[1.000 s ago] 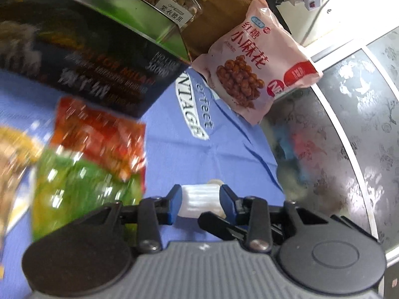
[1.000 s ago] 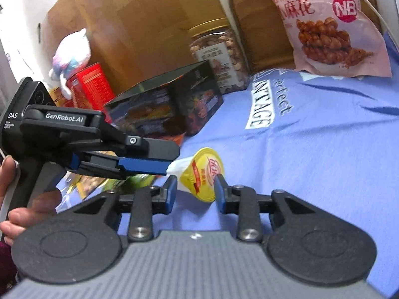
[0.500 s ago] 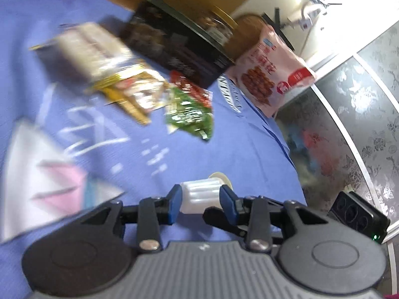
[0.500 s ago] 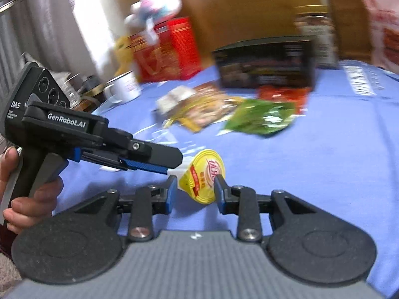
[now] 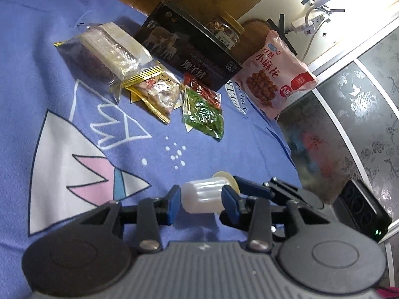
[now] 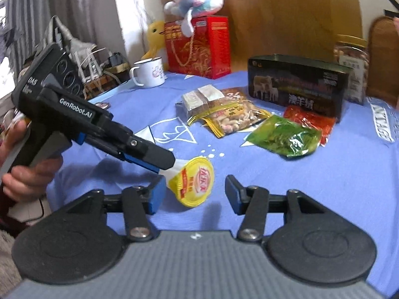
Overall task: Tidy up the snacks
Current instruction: 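Move the left gripper to the yellow-lidded jelly cup and grasp it, then lift the jelly cup with the left gripper over the black tin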
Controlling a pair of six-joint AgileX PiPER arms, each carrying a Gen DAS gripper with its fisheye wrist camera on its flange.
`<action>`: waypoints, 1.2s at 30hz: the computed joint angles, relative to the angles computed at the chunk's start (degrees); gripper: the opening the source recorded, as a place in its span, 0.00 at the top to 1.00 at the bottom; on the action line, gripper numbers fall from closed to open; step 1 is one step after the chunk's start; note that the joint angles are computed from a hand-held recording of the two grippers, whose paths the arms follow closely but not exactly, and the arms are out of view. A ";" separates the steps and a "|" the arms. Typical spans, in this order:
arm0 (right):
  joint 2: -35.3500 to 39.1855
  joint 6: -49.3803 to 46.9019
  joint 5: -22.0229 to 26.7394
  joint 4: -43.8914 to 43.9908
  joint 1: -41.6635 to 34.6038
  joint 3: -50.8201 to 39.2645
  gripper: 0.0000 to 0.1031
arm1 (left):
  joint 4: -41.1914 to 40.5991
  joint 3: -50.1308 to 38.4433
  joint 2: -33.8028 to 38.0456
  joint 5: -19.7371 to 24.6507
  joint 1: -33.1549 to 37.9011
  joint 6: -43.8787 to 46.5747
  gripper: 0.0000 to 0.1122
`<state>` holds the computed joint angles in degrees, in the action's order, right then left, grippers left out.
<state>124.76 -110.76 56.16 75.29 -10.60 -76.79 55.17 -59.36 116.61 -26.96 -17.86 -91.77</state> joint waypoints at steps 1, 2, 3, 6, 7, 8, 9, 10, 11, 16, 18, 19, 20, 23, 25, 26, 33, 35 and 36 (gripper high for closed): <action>0.66 0.30 0.51 -0.82 0.13 -1.14 0.46 | 0.35 -0.18 0.26 0.04 0.00 -0.35 0.67; 1.48 0.65 1.30 -2.01 0.18 -2.60 0.46 | -0.12 0.02 0.49 -0.74 0.24 -0.02 0.67; 2.17 0.71 1.83 -3.01 0.30 -3.77 0.46 | -0.31 0.13 0.81 -1.64 0.59 -0.18 0.67; 4.18 1.48 2.74 -5.44 0.98 -6.84 0.46 | -0.26 0.09 1.82 -3.80 1.61 -1.20 0.66; 4.95 2.25 3.32 -6.24 1.06 -7.95 0.46 | -0.54 0.14 2.10 -4.40 1.80 -1.09 0.66; 5.61 2.25 4.07 -6.11 0.98 -8.58 0.46 | -0.45 0.09 2.29 -4.81 1.98 -1.08 0.66; 6.30 2.39 5.18 -6.02 0.84 -9.35 0.46 | -0.13 0.05 2.46 -5.19 2.19 -1.10 0.66; 6.97 3.05 6.38 -6.33 0.71 -10.32 0.46 | 0.40 -0.03 2.61 -5.53 2.46 -1.46 0.66; 7.33 3.63 7.23 -6.52 0.64 -10.89 0.46 | 0.86 -0.20 2.76 -5.73 2.64 -1.92 0.66; 8.04 4.69 8.74 -6.69 0.17 -11.98 0.53 | 2.02 -1.04 3.11 -5.63 2.80 -2.22 0.67; 8.59 5.73 9.78 -7.04 -0.14 -12.86 0.53 | 2.15 -1.38 3.25 -5.55 2.83 -2.36 0.67; 8.51 5.54 9.77 -6.96 -0.16 -12.71 0.53 | 2.35 -1.74 3.28 -5.26 2.68 -2.70 0.67; 8.43 5.19 9.63 -6.88 -0.15 -12.53 0.53 | 2.34 -1.89 3.30 -5.08 2.58 -2.67 0.67; 8.18 4.38 9.24 -6.48 -0.15 -11.88 0.53 | 1.18 -1.76 2.68 -3.47 1.70 -1.26 0.67; 8.09 4.27 9.04 -6.29 -0.14 -11.64 0.54 | -0.09 -1.79 2.05 -1.52 0.81 0.41 0.67; 7.86 3.84 8.75 -6.06 -0.12 -11.20 0.54 | -0.64 -1.74 1.76 -0.79 0.38 1.24 0.69; 6.86 1.86 7.32 -4.74 0.00 -9.14 0.55 | -1.53 -1.00 1.37 -1.73 0.40 2.59 0.70; 6.79 2.98 7.39 -4.56 -0.01 -9.07 0.55 | -1.91 -0.90 1.18 -1.85 0.40 2.82 0.70; 6.77 3.37 7.51 -4.33 -0.11 -9.03 0.55 | -1.98 -0.97 0.90 -1.75 0.36 2.93 0.71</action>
